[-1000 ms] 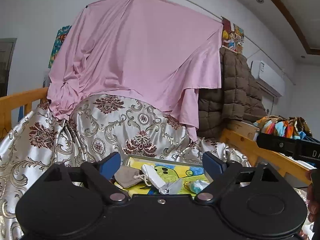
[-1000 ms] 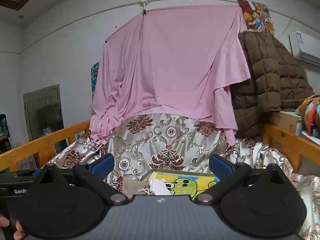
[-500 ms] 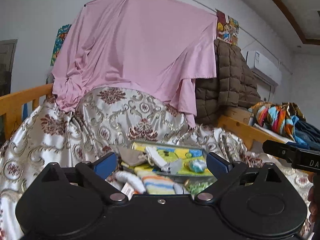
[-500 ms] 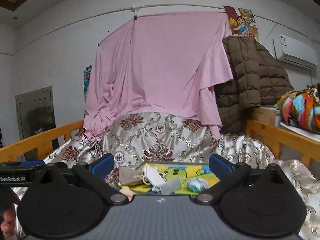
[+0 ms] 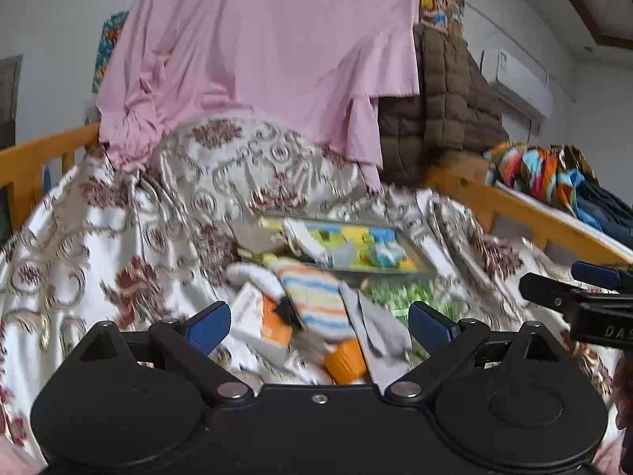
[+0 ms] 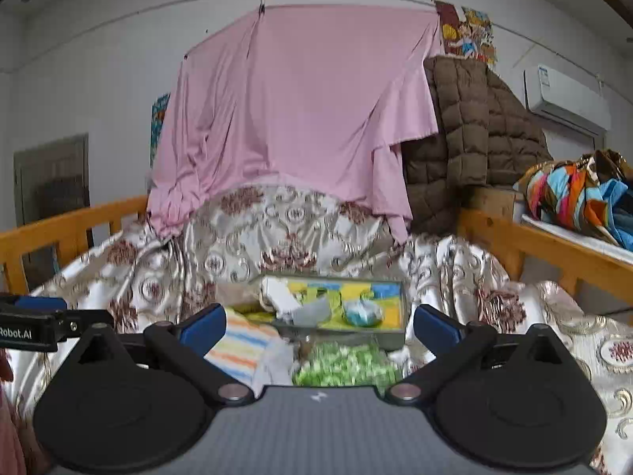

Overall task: Organize soft objects
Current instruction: 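Move both open tools back over the remaining soft items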

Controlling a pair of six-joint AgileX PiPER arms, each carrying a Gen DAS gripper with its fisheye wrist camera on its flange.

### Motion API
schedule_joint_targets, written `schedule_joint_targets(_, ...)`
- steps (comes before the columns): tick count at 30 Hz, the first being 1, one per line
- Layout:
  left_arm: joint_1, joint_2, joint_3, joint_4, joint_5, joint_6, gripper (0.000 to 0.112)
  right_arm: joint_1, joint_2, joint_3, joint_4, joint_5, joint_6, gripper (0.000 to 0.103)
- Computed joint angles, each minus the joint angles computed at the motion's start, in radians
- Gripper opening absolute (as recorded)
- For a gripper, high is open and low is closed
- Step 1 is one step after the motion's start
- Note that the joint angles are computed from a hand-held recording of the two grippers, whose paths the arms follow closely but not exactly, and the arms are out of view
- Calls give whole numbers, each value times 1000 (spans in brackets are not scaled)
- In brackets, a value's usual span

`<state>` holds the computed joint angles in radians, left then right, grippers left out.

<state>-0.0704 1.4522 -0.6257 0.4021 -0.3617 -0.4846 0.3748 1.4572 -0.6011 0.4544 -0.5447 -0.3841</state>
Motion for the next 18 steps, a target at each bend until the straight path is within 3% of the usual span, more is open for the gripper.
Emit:
schedule_joint_targets(7,-24,29,-13,31,57,1,96,27,35,51,63,-25,-51,103)
schedule_joint_targets(18,-44,85,-73,321,151,-254,96,-7,92,39,94,71,-70,103)
